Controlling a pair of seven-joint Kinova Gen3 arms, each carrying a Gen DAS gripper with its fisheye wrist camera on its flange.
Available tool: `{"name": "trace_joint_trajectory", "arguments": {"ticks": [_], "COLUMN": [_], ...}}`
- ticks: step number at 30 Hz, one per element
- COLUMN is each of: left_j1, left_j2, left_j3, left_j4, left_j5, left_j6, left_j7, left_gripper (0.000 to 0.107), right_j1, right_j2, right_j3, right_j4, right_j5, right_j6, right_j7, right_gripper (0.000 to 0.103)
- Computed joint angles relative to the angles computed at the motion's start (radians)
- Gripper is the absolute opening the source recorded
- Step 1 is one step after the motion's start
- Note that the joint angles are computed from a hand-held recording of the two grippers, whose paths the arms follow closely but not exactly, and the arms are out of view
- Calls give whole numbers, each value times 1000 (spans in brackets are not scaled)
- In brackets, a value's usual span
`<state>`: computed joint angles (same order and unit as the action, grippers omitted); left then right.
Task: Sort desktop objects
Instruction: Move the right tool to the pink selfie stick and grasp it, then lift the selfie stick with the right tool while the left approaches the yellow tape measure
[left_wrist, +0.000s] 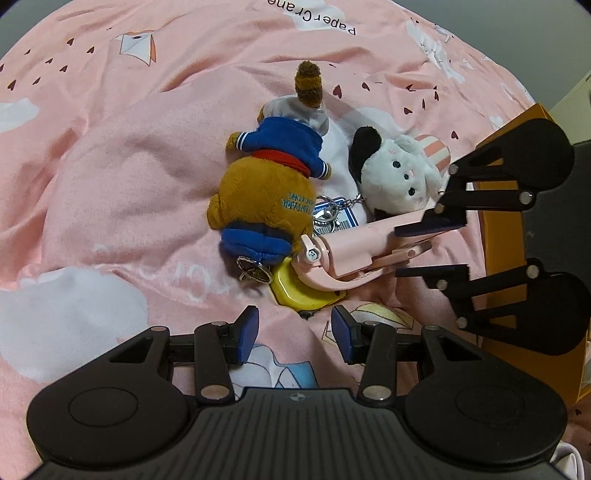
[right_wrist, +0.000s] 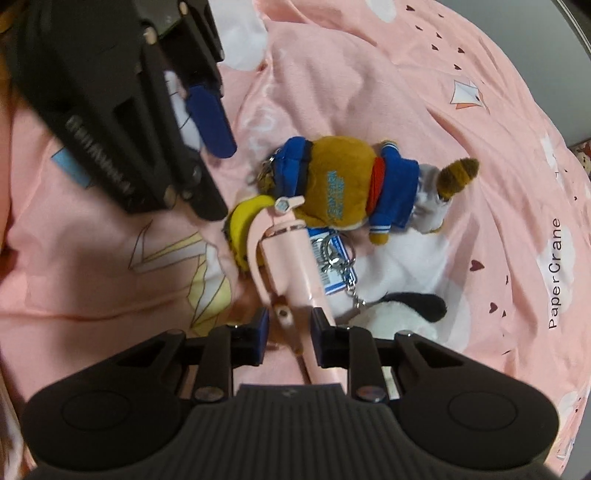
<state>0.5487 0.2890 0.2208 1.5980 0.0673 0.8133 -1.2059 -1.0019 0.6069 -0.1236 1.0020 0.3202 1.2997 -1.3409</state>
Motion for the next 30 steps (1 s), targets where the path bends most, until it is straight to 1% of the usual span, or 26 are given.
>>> {"name": "trace_joint_trajectory", "arguments": {"ticks": [1, 4, 7, 9, 11, 14, 17, 19, 20, 22, 25, 26, 28, 30], "left_j1": [2, -2, -9, -15, -16, -21, -32, -37, -41, -42, -34, -31, -23, -23], "left_j2": [0, -4, -7, -10, -11, -11, -13, -17, -20, -27, -33, -35, -37, -37], "left_j3": [-1, 3, 4, 5, 6, 7, 10, 11, 12, 12, 9, 8, 4, 3], "left_j4": [1, 11, 19, 25, 29, 34, 43, 51, 57, 68, 79, 84, 89, 97], "left_j5": [-2, 7, 20, 29, 32, 40, 59, 69, 75, 81, 73, 69, 61, 64], "left_j6": [-2, -14, -22, -28, -33, -40, -51, -61, -67, -79, -89, -93, -103, -120], "left_j7": [2, -6, -11, -16, -18, -25, -38, -44, -49, -52, -38, -31, -11, 9], "left_gripper": [50, 50, 50, 50, 50, 50, 50, 50, 50, 50, 50, 50, 50, 50], "right_j1": [3, -8, -9, -1, 10, 0, -22, -45, -63, -73, -82, -93, -147, -194], "right_j2": [-12, -22, -14, -1, 20, 42, 47, 43, 36, 18, -23, -45, -93, -132], "right_j3": [-7, -6, -11, -17, -23, -21, -5, 12, 24, 16, 27, 52, 141, 234], "right_j4": [25, 46, 34, 7, -29, -61, -56, -38, -19, 12, 54, 78, 134, 157], "right_j5": [10, 26, 32, 16, -7, -15, -4, 17, 40, 82, 107, 101, 90, 56], "right_j6": [-14, -20, -10, 9, 47, 88, 86, 68, 49, 20, -30, -63, -142, -200], "right_j7": [7, 35, 68, 94, 135, 198, 199, 162, 126, 49, -73, -114, -195, -277], "right_gripper": [25, 18, 14, 14, 14, 14, 14, 11, 11, 9, 8, 7, 6, 6]}}
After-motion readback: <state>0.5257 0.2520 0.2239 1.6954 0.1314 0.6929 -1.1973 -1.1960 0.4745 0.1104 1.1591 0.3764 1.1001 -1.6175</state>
